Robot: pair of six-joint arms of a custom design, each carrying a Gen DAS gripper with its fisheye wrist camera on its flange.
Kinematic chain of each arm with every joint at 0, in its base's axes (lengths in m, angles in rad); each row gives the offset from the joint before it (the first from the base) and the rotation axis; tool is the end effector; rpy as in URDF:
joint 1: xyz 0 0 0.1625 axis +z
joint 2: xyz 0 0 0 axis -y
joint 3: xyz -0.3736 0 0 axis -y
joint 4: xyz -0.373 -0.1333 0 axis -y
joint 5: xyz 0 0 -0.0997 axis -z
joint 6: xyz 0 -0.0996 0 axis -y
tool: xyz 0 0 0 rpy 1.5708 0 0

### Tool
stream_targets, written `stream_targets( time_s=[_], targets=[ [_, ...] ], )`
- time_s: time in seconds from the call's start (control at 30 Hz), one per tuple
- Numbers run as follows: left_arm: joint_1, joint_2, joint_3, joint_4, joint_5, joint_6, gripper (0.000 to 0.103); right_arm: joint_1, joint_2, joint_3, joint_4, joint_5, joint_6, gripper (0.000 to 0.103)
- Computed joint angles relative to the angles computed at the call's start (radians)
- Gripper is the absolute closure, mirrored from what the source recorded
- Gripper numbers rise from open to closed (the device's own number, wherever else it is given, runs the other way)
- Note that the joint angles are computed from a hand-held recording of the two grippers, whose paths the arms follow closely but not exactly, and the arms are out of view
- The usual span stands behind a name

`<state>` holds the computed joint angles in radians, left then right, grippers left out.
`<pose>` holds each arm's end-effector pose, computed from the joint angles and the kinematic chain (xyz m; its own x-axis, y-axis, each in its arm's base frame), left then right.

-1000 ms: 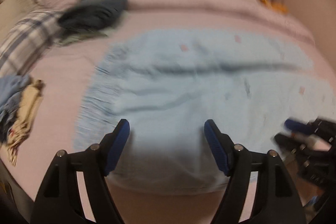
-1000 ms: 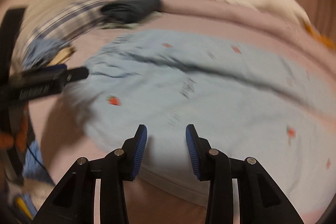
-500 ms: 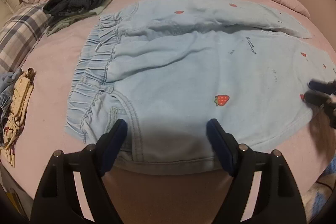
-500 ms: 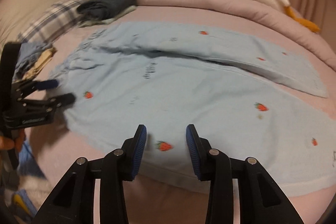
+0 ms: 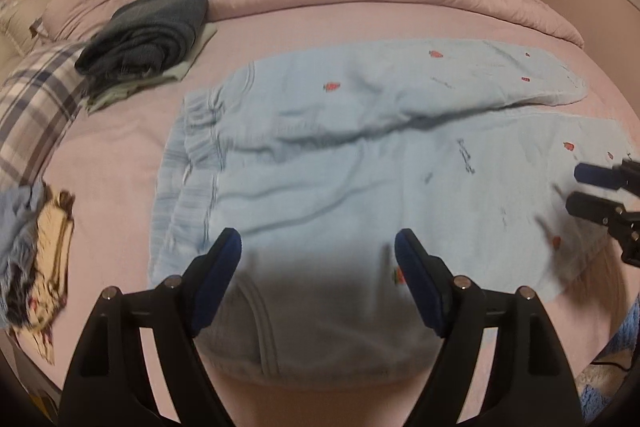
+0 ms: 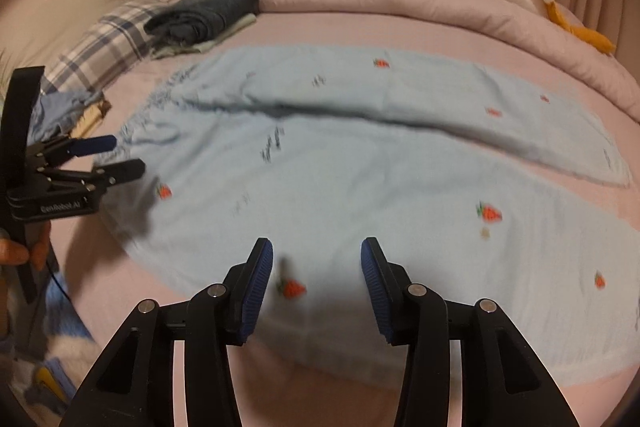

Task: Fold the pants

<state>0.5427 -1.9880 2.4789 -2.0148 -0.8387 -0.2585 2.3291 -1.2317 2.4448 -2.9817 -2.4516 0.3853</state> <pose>-0.1311 -0.3125 0.2495 -0.5641 0.4995 -0.6575 0.7356 0.6657 -0.1254 0.2921 -0.2262 0.1229 -0.7783 -0.0361 0.6269 -0.4120 0.7828 -0.4663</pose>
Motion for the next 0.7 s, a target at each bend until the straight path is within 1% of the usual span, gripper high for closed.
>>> stream_targets(
  time_s=[0.03,0.07,0.1,0.13,0.2,0.23,0.27,0.3,0.33,0.4,0.43,0.47,0.5,0.6,0.63,0.67,0.7],
  targets=[
    [0.004,0.014,-0.004,-0.014,0.001,0.011,0.024,-0.010,0.004,-0.006,-0.023,0.010,-0.027,0.054],
    [0.024,0.055,-0.018,-0.061,-0.002,0.041,0.024,-0.023,0.007,-0.014,-0.045,0.023,-0.053,0.052],
    [0.037,0.059,-0.025,-0.073,-0.005,0.059,0.024,-0.033,0.006,-0.019,-0.054,0.032,-0.068,0.048],
    [0.065,0.103,-0.045,-0.126,-0.017,0.098,0.023,-0.049,0.006,-0.027,-0.071,0.044,-0.093,0.047],
    [0.110,0.156,-0.083,-0.183,-0.029,0.147,0.021,-0.084,0.012,-0.045,-0.105,0.060,-0.154,0.047],
    [0.125,0.170,-0.097,-0.200,-0.031,0.162,0.018,-0.101,0.020,-0.061,-0.118,0.059,-0.190,0.047],
    [0.153,0.204,-0.120,-0.245,-0.042,0.195,0.016,-0.117,0.036,-0.081,-0.128,0.054,-0.230,0.047],
    [0.175,0.227,-0.141,-0.272,-0.059,0.218,0.010,-0.129,0.049,-0.100,-0.137,0.051,-0.259,0.046],
    [0.214,0.264,-0.181,-0.299,-0.090,0.237,0.005,-0.146,0.059,-0.116,-0.151,0.058,-0.292,0.046],
    [0.252,0.298,-0.219,-0.357,-0.120,0.262,0.003,-0.183,0.063,-0.141,-0.158,0.093,-0.338,0.046],
    [0.265,0.313,-0.231,-0.410,-0.119,0.282,0.003,-0.196,0.067,-0.154,-0.161,0.104,-0.353,0.046],
    [0.278,0.325,-0.240,-0.491,-0.123,0.314,0.003,-0.209,0.073,-0.166,-0.166,0.119,-0.371,0.046],
    [0.289,0.330,-0.248,-0.551,-0.147,0.333,0.000,-0.220,0.080,-0.181,-0.171,0.131,-0.389,0.046],
    [0.313,0.323,-0.250,-0.718,-0.217,0.362,0.000,-0.234,0.102,-0.222,-0.166,0.134,-0.425,0.046],
    [0.315,0.319,-0.243,-0.809,-0.238,0.383,0.000,-0.235,0.112,-0.235,-0.180,0.134,-0.446,0.046],
    [0.317,0.320,-0.239,-0.867,-0.257,0.400,0.000,-0.239,0.117,-0.245,-0.189,0.144,-0.466,0.046],
    [0.326,0.322,-0.241,-0.905,-0.292,0.413,0.000,-0.243,0.119,-0.253,-0.188,0.157,-0.480,0.046]
  ],
)
